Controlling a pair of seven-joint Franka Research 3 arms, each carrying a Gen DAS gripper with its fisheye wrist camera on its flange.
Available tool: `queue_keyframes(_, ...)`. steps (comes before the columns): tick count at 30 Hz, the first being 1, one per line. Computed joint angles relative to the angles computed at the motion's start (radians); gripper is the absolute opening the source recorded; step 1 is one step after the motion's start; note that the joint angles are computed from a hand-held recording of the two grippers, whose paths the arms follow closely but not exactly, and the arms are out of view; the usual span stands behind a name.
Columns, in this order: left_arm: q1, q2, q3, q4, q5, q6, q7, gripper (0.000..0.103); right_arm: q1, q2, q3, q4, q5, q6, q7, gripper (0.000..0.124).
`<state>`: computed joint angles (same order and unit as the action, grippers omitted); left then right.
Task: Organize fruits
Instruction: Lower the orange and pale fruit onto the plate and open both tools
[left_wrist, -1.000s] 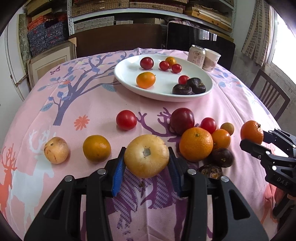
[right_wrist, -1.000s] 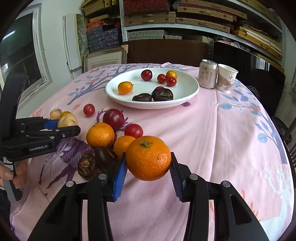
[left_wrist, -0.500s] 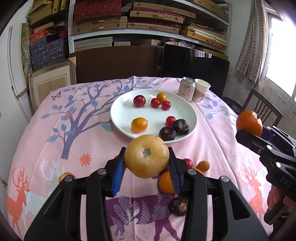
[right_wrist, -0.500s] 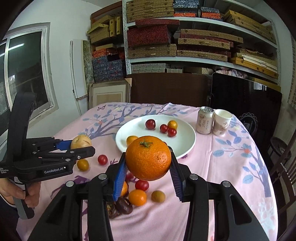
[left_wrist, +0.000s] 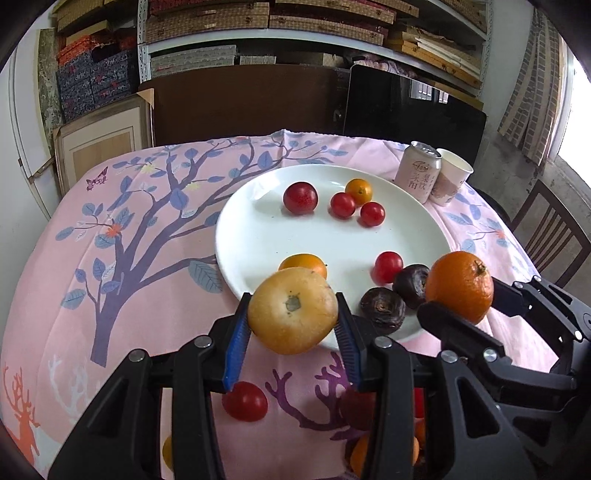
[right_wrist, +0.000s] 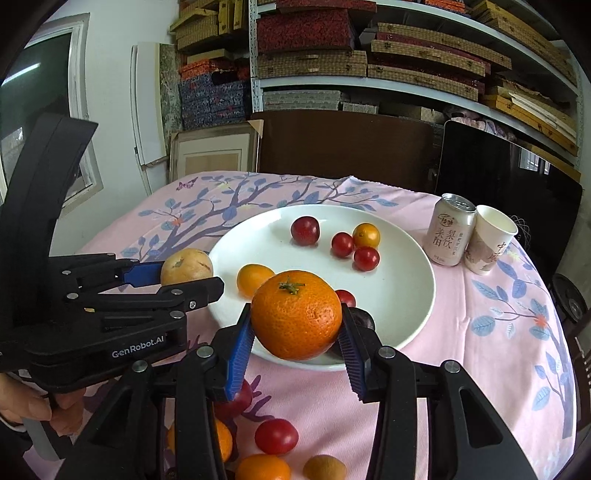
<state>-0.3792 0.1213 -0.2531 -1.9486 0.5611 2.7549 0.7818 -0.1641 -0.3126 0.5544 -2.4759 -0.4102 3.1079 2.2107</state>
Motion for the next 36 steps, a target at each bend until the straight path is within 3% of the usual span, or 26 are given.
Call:
queue_keyframes(5,-0.002,0.056,0.012,0.061,0.015,-0.013,0.0,0.042,-0.041,0.091,0.026,0.071,-0.1,-0.037,0.033,0.045)
queue_keyframes(8,-0.013,0.084,0.023,0.094,0.035,-0.024,-0.008,0.042,-0.004,0.139,-0.009,0.104,-0.138,-0.07,0.025,0.046)
queue_keyframes(10,-0.028,0.097,0.034,0.114,0.065,-0.039,-0.031,0.051,-0.031,0.15,0.01,0.12,-0.238,-0.086,0.1,0.046)
queue_keyframes(11,-0.037,0.097,0.045,0.113,0.097,-0.031,-0.062,0.063,-0.032,0.154,0.011,0.126,-0.27,-0.097,0.124,0.046)
queue_keyframes(12,-0.049,0.095,0.058,0.114,0.142,-0.026,-0.106,0.068,-0.021,0.157,-0.001,0.126,-0.277,-0.101,0.13,0.046)
queue_keyframes(15,-0.046,0.088,0.052,0.111,0.167,-0.02,-0.124,0.068,0.012,0.153,-0.044,0.113,-0.294,-0.077,0.153,0.046)
queue_keyframes(22,-0.039,0.044,0.035,0.064,0.181,-0.014,-0.147,0.071,0.121,0.092,-0.167,0.057,-0.283,-0.045,0.177,0.047)
queue_keyframes(25,-0.035,0.022,0.027,0.039,0.181,-0.013,-0.159,0.072,0.137,0.059,-0.19,0.026,-0.254,-0.03,0.173,0.048)
queue_keyframes(27,-0.033,0.008,0.021,0.024,0.183,-0.016,-0.167,0.072,0.111,0.032,-0.17,0.006,-0.244,-0.023,0.18,0.051)
queue_keyframes(32,-0.023,-0.042,0.003,-0.032,0.176,-0.009,-0.177,0.072,0.141,-0.048,-0.203,-0.074,-0.126,-0.001,0.119,0.051)
queue_keyframes(36,-0.013,-0.103,-0.014,-0.092,0.173,-0.006,-0.188,0.073,0.23,-0.131,-0.275,-0.153,-0.021,-0.01,0.046,0.053)
